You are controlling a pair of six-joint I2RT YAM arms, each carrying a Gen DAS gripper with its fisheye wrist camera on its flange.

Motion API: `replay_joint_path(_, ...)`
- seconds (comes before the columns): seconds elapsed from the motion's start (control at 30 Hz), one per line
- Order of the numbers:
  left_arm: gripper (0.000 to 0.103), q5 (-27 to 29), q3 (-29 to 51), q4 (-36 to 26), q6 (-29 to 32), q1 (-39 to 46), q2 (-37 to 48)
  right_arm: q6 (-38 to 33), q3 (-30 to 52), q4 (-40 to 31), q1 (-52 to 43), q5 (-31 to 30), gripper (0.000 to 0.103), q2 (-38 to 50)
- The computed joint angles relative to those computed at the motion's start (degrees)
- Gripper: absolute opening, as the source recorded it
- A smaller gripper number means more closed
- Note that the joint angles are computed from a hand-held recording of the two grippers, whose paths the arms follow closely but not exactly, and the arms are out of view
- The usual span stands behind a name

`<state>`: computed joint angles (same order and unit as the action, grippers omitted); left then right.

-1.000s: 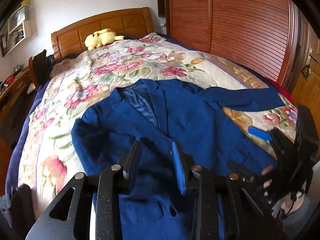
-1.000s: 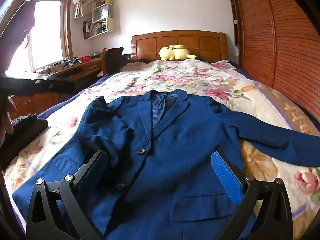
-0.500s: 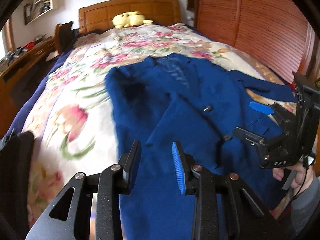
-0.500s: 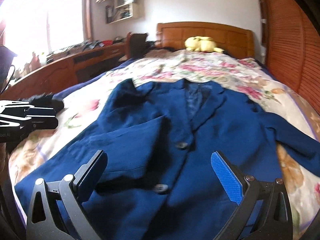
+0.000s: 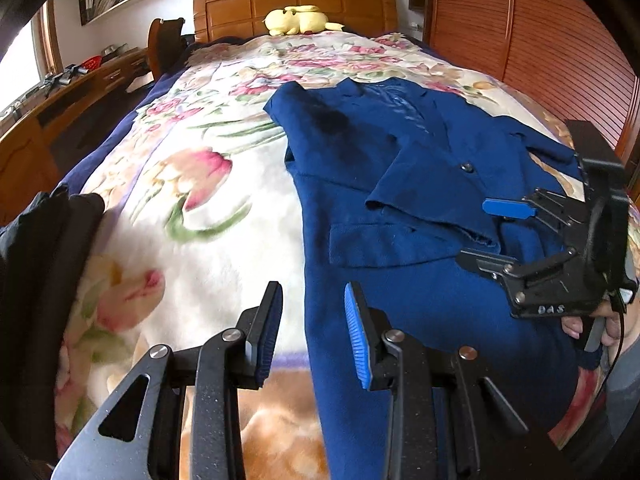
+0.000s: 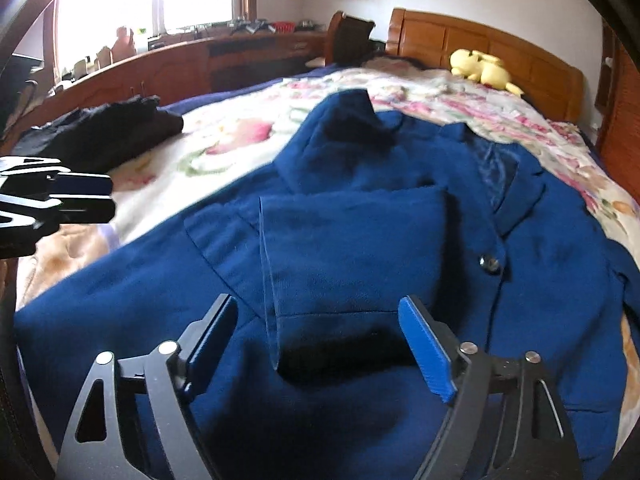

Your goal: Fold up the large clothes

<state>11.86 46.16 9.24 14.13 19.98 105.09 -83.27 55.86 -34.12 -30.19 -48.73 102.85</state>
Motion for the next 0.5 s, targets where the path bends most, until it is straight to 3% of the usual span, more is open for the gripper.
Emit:
replay_joint_path(0.1,0.033,0.02,-1.41,1.0,0.39,0.34,-0.48,2.81,0.59,1.53,1.17,2.54,0.08,0.63)
replay_joint_path(0.2,0.033,-0.38,-2.61,1.76,0.82,0.01,-0.93,3.71,0.84,1.33,1.79,3.24,0.071,0.41)
replay_joint_path(0.3,0.033,-0.97,-3.76,2.37,1.03,-0.53,-1.58,4.78,0.4,1.87,2.88,3.85,0.049,-0.18)
replay_joint_path(0.37,0.033,-1.0,-4.37,2.47,0.84,-1.03,-2.13,4.87,0.82,1.24,2.84,3.51,0.027,0.03)
replay_joint_path(0.5,0.033,-1.0,-5.08,2.49,0.44,-2.02,-3.25,4.39,7.85,-6.88,0.41,0.44,0.01,4.54)
